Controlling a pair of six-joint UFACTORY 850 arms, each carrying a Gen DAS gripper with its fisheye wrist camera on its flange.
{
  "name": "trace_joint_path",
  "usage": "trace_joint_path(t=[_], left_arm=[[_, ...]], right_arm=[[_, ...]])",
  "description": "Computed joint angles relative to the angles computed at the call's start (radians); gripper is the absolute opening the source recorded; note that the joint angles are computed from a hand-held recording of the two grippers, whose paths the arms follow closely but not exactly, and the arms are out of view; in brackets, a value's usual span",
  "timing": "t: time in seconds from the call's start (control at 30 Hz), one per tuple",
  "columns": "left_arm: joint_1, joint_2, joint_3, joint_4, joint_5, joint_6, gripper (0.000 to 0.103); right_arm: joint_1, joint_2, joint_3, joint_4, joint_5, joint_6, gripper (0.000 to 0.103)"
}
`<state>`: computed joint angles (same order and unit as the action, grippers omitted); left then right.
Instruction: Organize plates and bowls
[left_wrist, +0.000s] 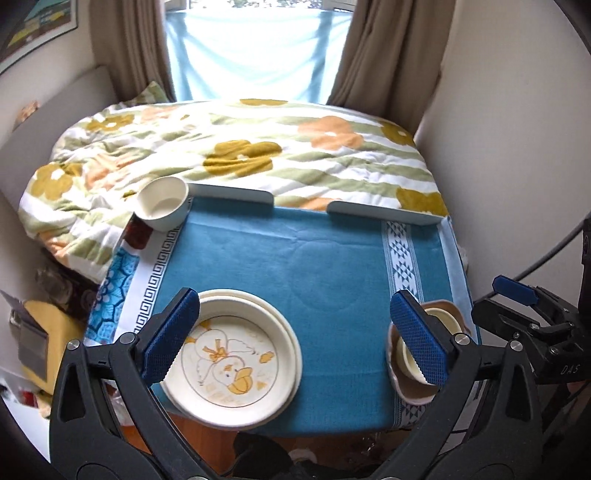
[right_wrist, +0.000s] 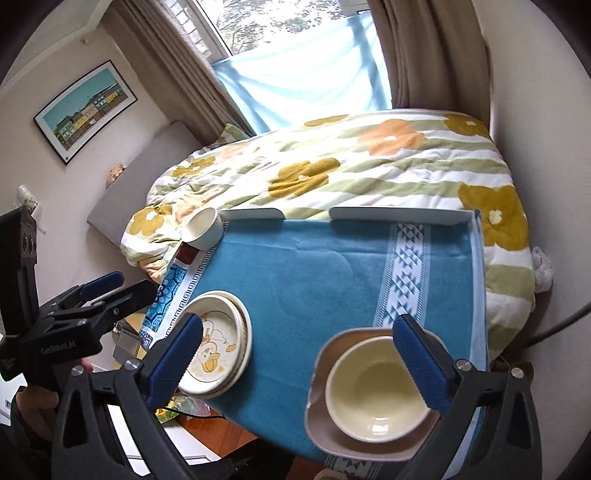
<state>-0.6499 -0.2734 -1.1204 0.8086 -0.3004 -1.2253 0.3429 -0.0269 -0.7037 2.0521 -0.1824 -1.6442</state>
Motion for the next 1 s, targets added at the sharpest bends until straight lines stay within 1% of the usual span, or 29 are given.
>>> trace_joint_path(t=[0.1,0.13,0.17,0.2,0.27,0.33,0.4,0.47,0.53,0.57,0.6,0.67,0.7,0.73,0.8,0.83,0.9,0.93,0.97,1.0], left_arm=[[0.05,0.021,0.019,0.041,0.002,-0.049,0.103],[0.071,0.028,0.025,0.035,0.008,-0.044,0.103],[0.092,0.031,0.026,0.017,0.013,-0.028,0.103],[0.115,0.033,0.026,-0.013,0.02,-0.002,0.103],[0.162,0.033,0.022,-0.07,0.033,0.051,0.103],[0.206,0.024,0.013,-0.088,0.043,0.064,0.103],[0.257,0.009,0.001,-0.166,0.065,0.138,0.103],[0.311,-0.022,-0.028,-0.362,0.08,0.331,0.103],[0.364,-0.069,-0.067,-0.571,0.089,0.532,0.102],[0.389,-0.095,-0.086,-0.676,0.097,0.628,0.102],[0.411,-0.122,-0.107,-0.78,0.1,0.722,0.102],[0.449,-0.196,-0.171,-0.99,0.084,0.905,0.1],[0.468,-0.234,-0.205,-1.094,0.066,0.994,0.098],[0.487,-0.276,-0.243,-1.199,0.043,1.089,0.097],[0.522,-0.363,-0.32,-1.4,-0.014,1.282,0.087],[0.535,-0.405,-0.358,-1.454,-0.047,1.334,0.085],[0.545,-0.486,-0.436,-1.476,-0.107,1.354,0.072],[0.55,-0.523,-0.472,-1.476,-0.133,1.354,0.068],[0.555,-0.557,-0.506,-1.479,-0.155,1.354,0.063],[0.559,-0.583,-0.528,-1.49,-0.168,1.359,0.062]], right_arm=[[0.036,-0.05,-0.067,0.131,-0.009,-0.161,0.102],[0.044,-0.068,-0.095,0.141,-0.012,-0.18,0.102],[0.052,-0.089,-0.128,0.11,-0.01,-0.158,0.102],[0.057,-0.111,-0.163,0.037,-0.01,-0.093,0.102],[0.067,-0.163,-0.246,-0.172,-0.002,0.097,0.102],[0.081,-0.227,-0.334,-0.381,0.004,0.291,0.102],[0.09,-0.294,-0.426,-0.591,-0.006,0.496,0.102],[0.102,-0.362,-0.522,-0.8,-0.006,0.706,0.102],[0.119,-0.433,-0.61,-1.009,0.024,0.915,0.102],[0.124,-0.471,-0.659,-1.114,0.021,1.013,0.102],[0.127,-0.517,-0.72,-1.219,-0.005,1.116,0.102],[0.127,-0.621,-0.864,-1.413,-0.087,1.318,0.102],[0.125,-0.678,-0.943,-1.461,-0.137,1.385,0.102],[0.122,-0.739,-1.023,-1.467,-0.183,1.413,0.102],[0.115,-0.85,-1.154,-1.427,-0.255,1.415,0.102],[0.113,-0.907,-1.226,-1.425,-0.292,1.436,0.102],[0.112,-1.02,-1.37,-1.426,-0.373,1.48,0.093],[0.112,-1.081,-1.453,-1.431,-0.421,1.508,0.084],[0.112,-1.145,-1.543,-1.434,-0.474,1.534,0.077],[0.112,-1.202,-1.622,-1.441,-0.52,1.56,0.075]])
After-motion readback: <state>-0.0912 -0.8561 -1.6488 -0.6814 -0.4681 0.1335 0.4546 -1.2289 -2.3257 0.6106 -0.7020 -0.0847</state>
